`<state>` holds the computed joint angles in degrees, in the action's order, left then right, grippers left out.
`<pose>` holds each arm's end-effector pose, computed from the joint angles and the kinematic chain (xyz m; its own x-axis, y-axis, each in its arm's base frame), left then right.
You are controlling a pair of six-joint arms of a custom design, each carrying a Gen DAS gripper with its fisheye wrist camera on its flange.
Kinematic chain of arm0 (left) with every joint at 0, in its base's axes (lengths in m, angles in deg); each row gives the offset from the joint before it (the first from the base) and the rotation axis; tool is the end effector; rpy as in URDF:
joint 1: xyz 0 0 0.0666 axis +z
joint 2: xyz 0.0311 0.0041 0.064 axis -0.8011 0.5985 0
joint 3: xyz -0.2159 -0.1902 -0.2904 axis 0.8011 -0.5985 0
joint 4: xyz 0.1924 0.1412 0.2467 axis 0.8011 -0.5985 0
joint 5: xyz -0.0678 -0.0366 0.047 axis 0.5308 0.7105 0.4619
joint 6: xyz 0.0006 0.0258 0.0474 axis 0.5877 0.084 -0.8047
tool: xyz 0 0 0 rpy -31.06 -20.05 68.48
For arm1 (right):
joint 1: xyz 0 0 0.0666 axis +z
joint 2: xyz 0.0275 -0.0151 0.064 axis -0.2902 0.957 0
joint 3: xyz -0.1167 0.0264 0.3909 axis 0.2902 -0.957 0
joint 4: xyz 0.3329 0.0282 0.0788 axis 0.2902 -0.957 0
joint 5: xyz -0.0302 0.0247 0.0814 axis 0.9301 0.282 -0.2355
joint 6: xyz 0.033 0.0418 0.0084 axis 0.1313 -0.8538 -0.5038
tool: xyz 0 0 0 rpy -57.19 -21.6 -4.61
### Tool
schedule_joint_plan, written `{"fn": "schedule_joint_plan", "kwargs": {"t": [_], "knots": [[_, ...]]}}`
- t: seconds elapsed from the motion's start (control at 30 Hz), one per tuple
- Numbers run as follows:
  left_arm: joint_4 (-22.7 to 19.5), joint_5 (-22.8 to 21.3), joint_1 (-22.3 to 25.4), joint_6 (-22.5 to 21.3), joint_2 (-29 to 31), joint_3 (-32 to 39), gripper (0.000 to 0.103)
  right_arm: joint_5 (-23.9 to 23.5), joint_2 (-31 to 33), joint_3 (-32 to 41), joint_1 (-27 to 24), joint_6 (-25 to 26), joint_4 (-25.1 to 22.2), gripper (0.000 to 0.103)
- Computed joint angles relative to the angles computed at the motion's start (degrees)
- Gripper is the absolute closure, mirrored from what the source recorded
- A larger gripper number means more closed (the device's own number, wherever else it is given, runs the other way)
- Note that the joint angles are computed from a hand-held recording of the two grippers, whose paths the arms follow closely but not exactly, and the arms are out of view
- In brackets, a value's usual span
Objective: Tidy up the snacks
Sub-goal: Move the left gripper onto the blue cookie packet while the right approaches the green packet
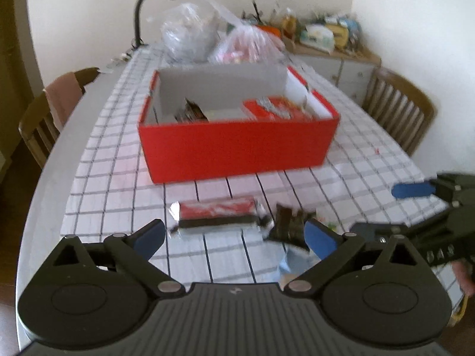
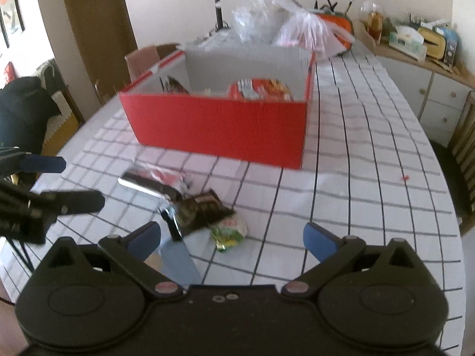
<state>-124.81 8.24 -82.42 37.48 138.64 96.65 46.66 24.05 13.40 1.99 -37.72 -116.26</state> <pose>0.3944 -0.2093 0.4832 -0.7274 0.0008 -0.6862 0.0382 0.9985 -0.0394 0.4623 0.1653 0.4629 -0.7036 -0.3003 -0.6440 -0.4840 0.8661 0.1249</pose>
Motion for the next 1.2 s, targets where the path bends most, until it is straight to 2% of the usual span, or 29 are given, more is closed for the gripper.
{"fn": "schedule_joint_plan", "kwargs": {"t": [0.13,0.47,0.67,0.87,0.93,1.0,1.03,1.13,1.2], "knots": [[-0.98,2.37,-1.12,-2.07,0.63,-1.33,0.002,0.99,0.86,-0.60,0.29,0.91,-0.70,0.001],[-1.82,3.92,-3.56,-7.46,2.94,-2.86,0.002,2.99,3.18,-0.92,0.49,2.27,-0.98,0.005],[-3.93,5.96,-3.87,-11.30,5.28,-1.21,0.002,4.03,4.98,0.25,1.21,3.88,-1.53,0.017],[-4.35,6.86,-3.77,-12.51,7.00,-0.64,0.003,3.77,6.17,1.19,1.78,5.21,-1.80,0.025],[-4.01,7.23,-3.66,-12.84,7.21,-0.84,0.007,3.81,6.39,1.36,1.94,5.62,-1.47,0.027],[-4.05,7.30,-3.65,-12.95,7.61,-0.80,0.018,3.94,6.50,1.40,2.10,6.03,-0.97,0.033],[-3.78,7.67,-3.55,-12.83,7.66,-0.98,0.019,4.00,6.46,1.24,2.18,6.36,-0.58,0.035],[-2.94,9.28,-3.18,-12.85,7.47,-1.33,0.028,3.79,6.21,0.76,2.27,7.20,0.32,0.046],[-2.72,10.10,-3.24,-13.14,7.27,-1.38,0.040,3.59,6.10,0.57,2.33,7.38,0.77,0.057]]}}
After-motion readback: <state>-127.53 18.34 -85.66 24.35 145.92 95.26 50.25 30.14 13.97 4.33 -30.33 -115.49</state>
